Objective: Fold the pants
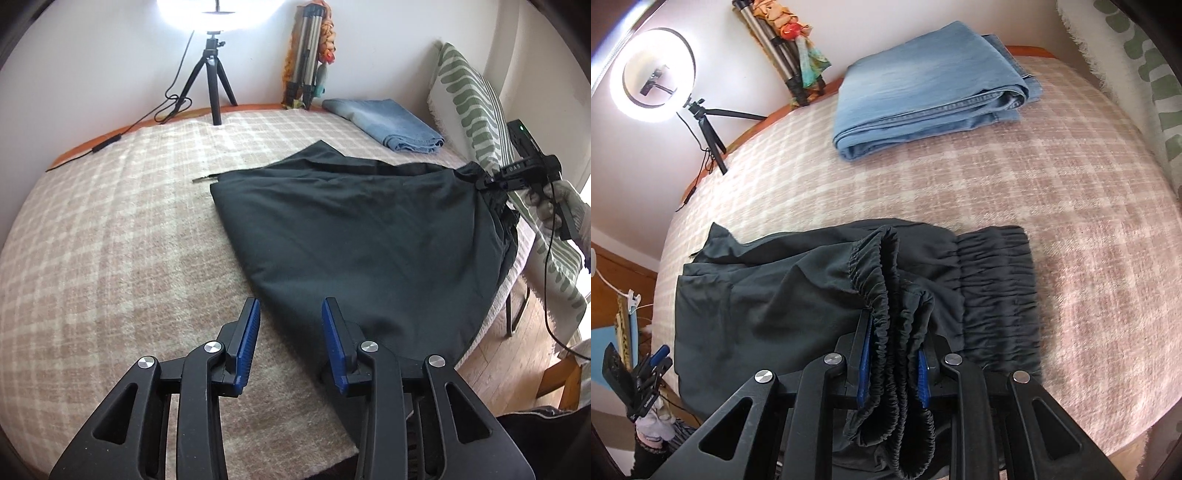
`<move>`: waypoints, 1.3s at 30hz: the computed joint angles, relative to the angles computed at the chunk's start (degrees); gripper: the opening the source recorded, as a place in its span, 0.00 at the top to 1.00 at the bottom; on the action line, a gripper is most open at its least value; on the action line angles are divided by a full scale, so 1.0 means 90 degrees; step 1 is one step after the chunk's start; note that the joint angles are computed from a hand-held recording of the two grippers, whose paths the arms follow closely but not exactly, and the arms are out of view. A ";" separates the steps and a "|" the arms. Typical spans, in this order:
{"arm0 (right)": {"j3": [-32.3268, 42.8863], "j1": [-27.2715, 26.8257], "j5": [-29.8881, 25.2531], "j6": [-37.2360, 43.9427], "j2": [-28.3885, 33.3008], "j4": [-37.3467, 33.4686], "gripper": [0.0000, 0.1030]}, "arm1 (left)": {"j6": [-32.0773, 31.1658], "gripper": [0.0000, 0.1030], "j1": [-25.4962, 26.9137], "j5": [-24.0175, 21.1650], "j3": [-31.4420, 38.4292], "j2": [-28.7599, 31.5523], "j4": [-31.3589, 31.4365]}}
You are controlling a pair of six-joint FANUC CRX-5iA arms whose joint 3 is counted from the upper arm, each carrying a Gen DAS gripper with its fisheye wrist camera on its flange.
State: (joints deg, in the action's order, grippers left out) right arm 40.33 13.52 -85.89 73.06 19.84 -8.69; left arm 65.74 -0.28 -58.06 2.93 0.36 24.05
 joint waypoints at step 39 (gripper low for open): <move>0.4124 0.2003 -0.0465 0.2226 0.2417 -0.1114 0.31 | 0.0567 0.67 0.0324 -0.0256 -0.1550 -0.0587 0.1865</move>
State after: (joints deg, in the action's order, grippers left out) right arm 77.45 31.55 -90.08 93.10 41.59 -18.72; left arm 70.84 2.64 -60.36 -11.02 -4.92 40.84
